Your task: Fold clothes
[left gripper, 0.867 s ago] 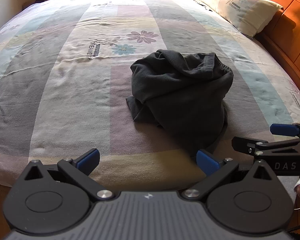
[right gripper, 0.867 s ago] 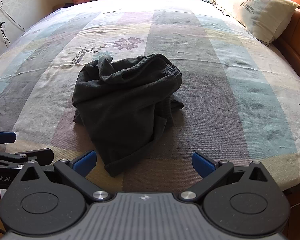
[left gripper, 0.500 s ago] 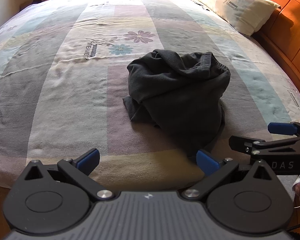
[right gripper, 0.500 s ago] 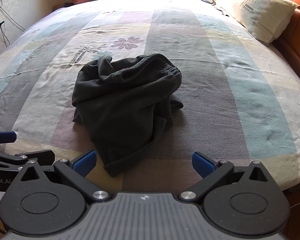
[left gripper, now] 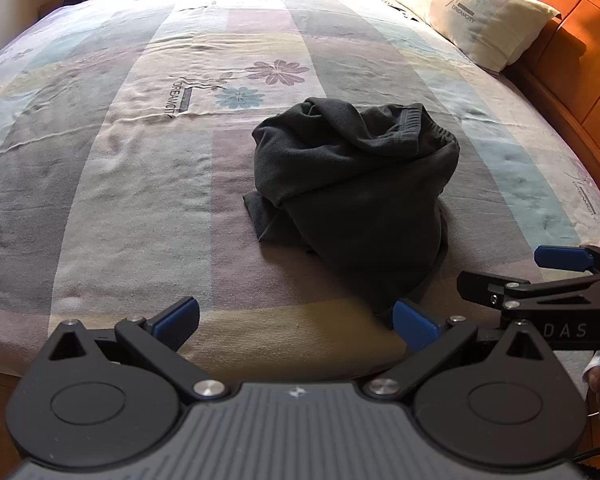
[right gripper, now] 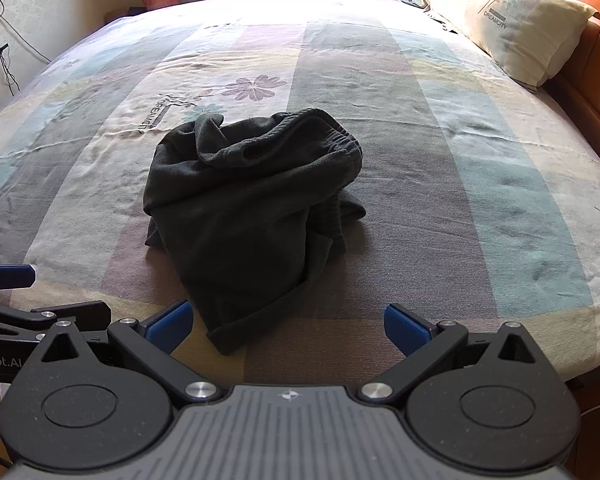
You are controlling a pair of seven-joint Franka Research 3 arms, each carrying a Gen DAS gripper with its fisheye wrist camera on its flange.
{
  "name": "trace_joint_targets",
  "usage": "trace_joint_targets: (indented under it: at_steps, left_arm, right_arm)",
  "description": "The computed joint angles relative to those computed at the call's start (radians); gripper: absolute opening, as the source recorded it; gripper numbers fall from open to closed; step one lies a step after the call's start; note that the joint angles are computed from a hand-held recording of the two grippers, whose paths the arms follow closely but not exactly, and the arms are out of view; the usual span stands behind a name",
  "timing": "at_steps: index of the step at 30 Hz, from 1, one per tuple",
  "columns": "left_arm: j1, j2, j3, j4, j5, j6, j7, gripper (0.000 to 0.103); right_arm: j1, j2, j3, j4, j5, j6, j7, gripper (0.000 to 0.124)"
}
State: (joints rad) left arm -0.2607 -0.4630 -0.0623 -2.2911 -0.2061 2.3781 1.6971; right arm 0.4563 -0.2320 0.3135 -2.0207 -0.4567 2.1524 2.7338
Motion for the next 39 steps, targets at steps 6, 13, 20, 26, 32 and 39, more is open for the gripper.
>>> trace_joint_targets:
  at_steps: [6, 13, 20, 26, 32, 39]
  left_arm:
    - [0.002, 0.002, 0.002, 0.0, 0.0, -0.001, 0.004, 0.103]
    - [0.003, 0.002, 0.001, 0.0, 0.001, 0.001, 0.007, 0.102]
    - [0.005, 0.0, 0.0, 0.0, 0.006, 0.002, 0.006, 0.102]
    - [0.006, -0.001, 0.0, 0.003, 0.012, 0.0, 0.009, 0.102]
    - [0.007, 0.007, -0.003, 0.011, 0.017, -0.003, 0.008, 0.102]
    - [0.009, 0.016, -0.008, 0.02, 0.024, -0.008, 0.005, 0.102]
  right_arm:
    - [0.001, 0.003, -0.002, 0.001, 0.001, 0.002, -0.003, 0.103]
    - [0.003, 0.003, -0.001, 0.003, 0.0, -0.004, -0.003, 0.103]
    - [0.004, 0.005, -0.002, 0.004, -0.002, -0.005, -0.004, 0.103]
    - [0.005, 0.005, -0.002, 0.006, -0.004, -0.007, -0.004, 0.103]
    - [0.006, 0.007, -0.002, 0.009, -0.005, -0.01, -0.004, 0.103]
    - [0.007, 0.011, -0.005, 0.012, -0.003, -0.013, -0.009, 0.103]
